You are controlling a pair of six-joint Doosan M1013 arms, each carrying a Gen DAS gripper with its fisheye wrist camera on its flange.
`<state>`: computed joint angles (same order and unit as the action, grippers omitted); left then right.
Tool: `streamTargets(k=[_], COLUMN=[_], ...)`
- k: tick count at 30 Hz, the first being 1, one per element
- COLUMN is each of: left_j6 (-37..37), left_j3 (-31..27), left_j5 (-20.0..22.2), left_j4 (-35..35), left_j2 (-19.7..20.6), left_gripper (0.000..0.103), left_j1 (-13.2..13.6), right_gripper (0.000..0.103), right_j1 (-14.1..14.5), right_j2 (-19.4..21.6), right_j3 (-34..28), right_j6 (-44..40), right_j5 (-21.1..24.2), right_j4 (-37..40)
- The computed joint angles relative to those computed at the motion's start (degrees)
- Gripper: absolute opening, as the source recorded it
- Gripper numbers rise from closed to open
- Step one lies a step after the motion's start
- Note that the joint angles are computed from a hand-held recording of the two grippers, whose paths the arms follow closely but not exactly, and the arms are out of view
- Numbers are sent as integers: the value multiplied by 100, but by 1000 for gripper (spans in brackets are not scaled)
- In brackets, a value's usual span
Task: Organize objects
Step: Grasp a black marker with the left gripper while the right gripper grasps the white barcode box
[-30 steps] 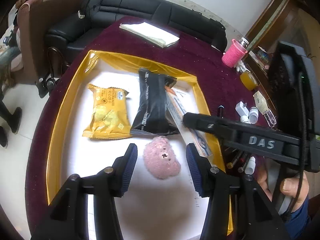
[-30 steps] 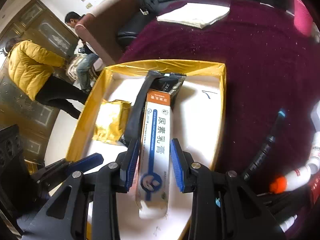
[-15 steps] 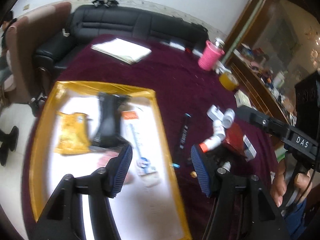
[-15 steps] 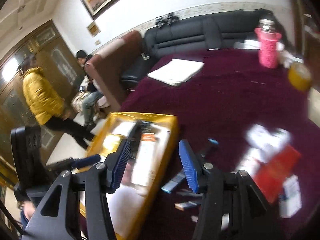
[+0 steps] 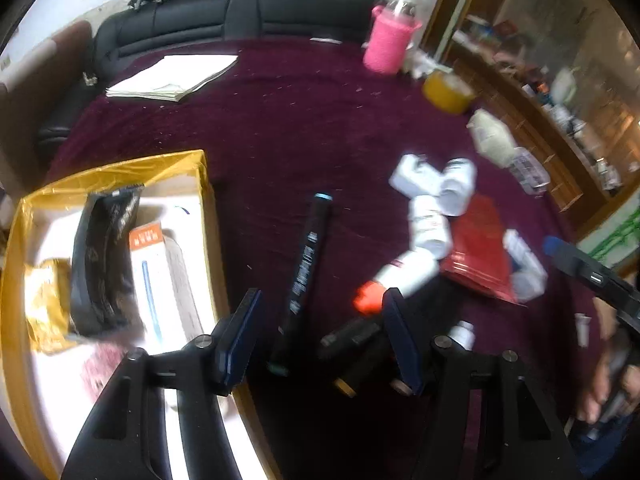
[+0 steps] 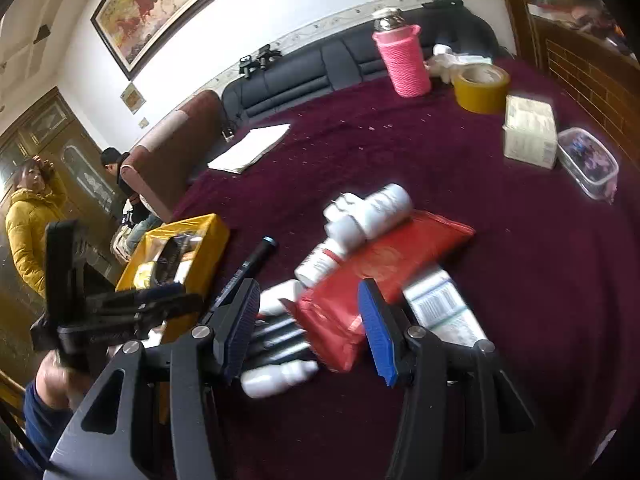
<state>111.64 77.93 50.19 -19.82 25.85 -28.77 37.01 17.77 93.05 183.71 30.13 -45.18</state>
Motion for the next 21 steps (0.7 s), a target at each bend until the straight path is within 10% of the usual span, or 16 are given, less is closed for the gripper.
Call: streamTargets(k=[12, 14, 21], left_j6=[-639, -376, -297], left_j3=[-219, -173, -89], left_j5=[51, 200, 361], left_j4=[1349, 1185, 1135], left_j2=[338, 291, 212], left_gripper=[38, 14, 14], left_j1=[-372, -376, -418], right_gripper=[49, 49, 49], right_j1=[-140, -171, -246], right_j2=[-220, -225, 70], right_j3=[414, 425, 64], right_j6=[85, -196, -1867], right_j5=[263, 364, 1293], right_j4=[253, 447, 1409])
